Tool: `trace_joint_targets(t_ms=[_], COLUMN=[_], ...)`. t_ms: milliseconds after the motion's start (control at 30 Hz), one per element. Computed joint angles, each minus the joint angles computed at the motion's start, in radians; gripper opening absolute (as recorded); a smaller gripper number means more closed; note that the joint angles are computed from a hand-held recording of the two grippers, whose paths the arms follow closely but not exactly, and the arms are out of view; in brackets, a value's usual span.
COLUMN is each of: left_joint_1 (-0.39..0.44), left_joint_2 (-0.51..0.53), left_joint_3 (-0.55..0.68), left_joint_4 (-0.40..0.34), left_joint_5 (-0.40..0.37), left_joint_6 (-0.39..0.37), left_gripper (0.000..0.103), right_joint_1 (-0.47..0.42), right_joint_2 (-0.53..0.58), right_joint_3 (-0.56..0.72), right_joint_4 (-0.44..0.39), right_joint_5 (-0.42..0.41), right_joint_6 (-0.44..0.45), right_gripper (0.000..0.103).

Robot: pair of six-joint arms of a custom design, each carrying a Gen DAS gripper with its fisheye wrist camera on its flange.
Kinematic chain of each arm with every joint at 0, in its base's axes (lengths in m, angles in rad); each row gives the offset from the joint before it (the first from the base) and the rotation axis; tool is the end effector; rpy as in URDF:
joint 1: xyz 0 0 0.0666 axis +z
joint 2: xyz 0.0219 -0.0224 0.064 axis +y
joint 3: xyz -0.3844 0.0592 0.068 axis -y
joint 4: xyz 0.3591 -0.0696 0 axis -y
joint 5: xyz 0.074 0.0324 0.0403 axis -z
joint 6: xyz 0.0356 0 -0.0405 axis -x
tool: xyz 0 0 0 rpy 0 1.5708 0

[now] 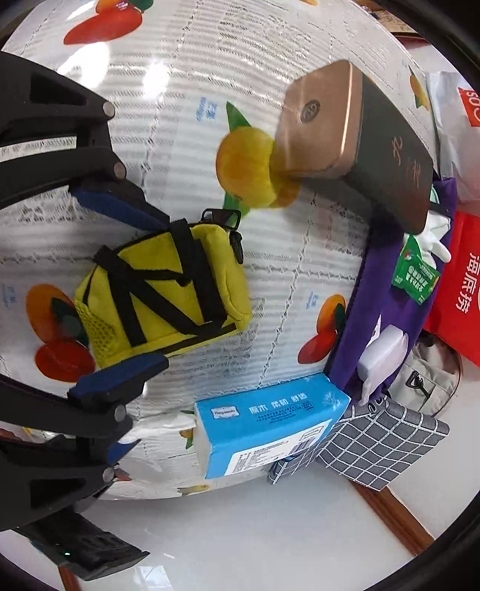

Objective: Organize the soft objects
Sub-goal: 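Grasp the white tissue with the right tool while the left tool reaches the yellow pouch, then close the left tool on the yellow pouch and lift it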

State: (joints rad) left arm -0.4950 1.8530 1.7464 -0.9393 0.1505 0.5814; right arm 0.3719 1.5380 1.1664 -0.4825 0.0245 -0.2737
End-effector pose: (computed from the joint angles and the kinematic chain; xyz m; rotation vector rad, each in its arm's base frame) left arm 0.5304 -0.2929 0.3481 -0.0623 2.7139 -0.5494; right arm 0.4511 0.1746 0.3039 -0.1087 2.4394 0.2617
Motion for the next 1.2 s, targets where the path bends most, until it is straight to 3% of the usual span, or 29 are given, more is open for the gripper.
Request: trace_joint_targets(t_ms=[167,400,533,600,700,867,1200], left_joint_1=[-0.021,-0.065,-0.094,-0.098,-0.102,-0.078,-0.047], left_joint_2=[0.043,0.112,0.157,0.157,0.147,0.088,-0.008], left_joint_3=[0.063,0.168,0.232,0.229,0.217,0.129,-0.011], left_joint_4=[-0.04,-0.119,-0.178,-0.172,-0.171,-0.109,-0.049], left_joint_5=[-0.044,-0.175,-0.265,-0.282,-0.314,-0.268,-0.229], left_joint_6=[-0.004,-0.068,-0.128,-0.134,-0.143,-0.142,-0.112], left_gripper=[0.079,0.091,0.094,0.093,0.081,0.067,0.055], right_joint_1=[-0.007,-0.021,-0.025,-0.028,-0.033,-0.009,0.011], right_joint_2=[-0.007,-0.013,-0.022,-0.026,-0.031,-0.028,-0.035], right_joint_3=[-0.015,-0.021,-0.024,-0.028,-0.033,-0.03,-0.027], right_joint_4=[0.019,0.02,0.0,-0.003,-0.001,-0.011,-0.046], right_joint_5=[-0.019,-0.053,-0.02,-0.002,-0.007,0.053,0.06], right_joint_6=[0.006,0.002,0.015,0.017,0.015,0.026,0.012], right_gripper=[0.022,0.022,0.022,0.022,0.022,0.023,0.023])
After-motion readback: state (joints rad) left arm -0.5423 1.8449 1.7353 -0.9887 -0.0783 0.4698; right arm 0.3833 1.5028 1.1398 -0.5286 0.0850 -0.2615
